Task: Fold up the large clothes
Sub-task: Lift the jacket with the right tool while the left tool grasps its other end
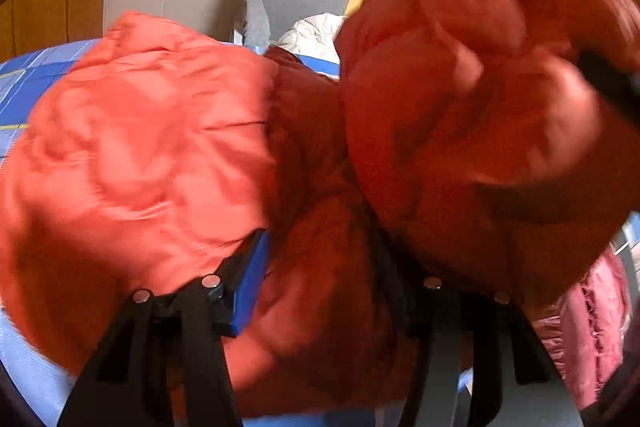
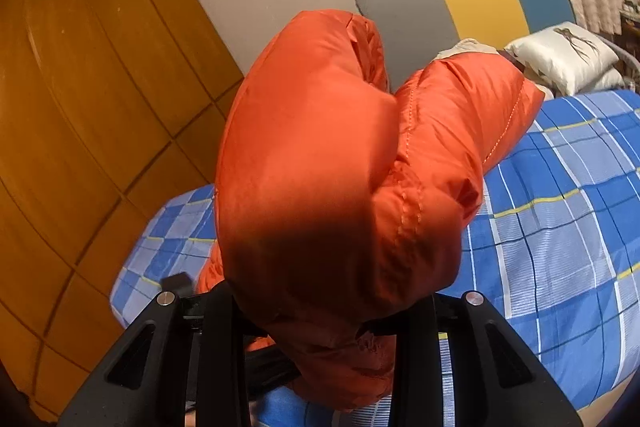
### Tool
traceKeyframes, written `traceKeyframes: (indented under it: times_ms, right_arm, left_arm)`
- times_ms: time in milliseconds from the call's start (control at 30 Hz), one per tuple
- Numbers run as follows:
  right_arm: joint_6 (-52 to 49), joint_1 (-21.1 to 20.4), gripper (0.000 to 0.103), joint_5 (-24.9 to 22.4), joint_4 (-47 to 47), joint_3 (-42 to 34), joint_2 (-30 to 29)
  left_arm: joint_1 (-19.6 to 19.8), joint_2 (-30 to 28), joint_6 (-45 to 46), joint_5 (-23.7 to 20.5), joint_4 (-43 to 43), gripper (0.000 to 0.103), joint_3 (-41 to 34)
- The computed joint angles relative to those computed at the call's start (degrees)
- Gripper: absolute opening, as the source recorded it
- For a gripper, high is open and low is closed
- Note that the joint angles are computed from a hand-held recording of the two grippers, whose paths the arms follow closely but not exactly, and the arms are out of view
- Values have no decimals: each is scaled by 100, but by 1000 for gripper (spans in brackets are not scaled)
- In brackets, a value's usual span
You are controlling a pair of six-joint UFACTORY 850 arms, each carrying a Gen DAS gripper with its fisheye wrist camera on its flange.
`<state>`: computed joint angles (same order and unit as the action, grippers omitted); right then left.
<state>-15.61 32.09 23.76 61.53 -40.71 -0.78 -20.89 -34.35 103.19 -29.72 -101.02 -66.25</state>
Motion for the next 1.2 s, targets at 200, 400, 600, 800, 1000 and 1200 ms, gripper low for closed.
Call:
traceKeyframes:
  times_ms: [200,400,600,800,1000,1200]
  right_arm:
    - [-1276,261,31,-21,821,-486,-419]
    - [-2611,538,31,28,1644,-1032,-943]
    - [-3954,799,31,203,2483,-1524,-1444]
    - [-4808,1109,31,666,2958,-1837,-1802]
    - [-5752,1418,31,1252,3243,-2283,-2326]
    - [-6366,1658,31,1732,3231,-2552,-2690]
  left_arm:
    - [745,375,150,-167,-70,61,233]
    - [1374,535,232,-247,-269,62,254]
    - [1766,652,47,-950,-71,68,131]
    - [1809,936,-356,-1875,531,75,-44]
    - [1488,865,-1032,-2119,1609,83,-741]
    - [1049,440,-2196,-1473,3172,82,-1561]
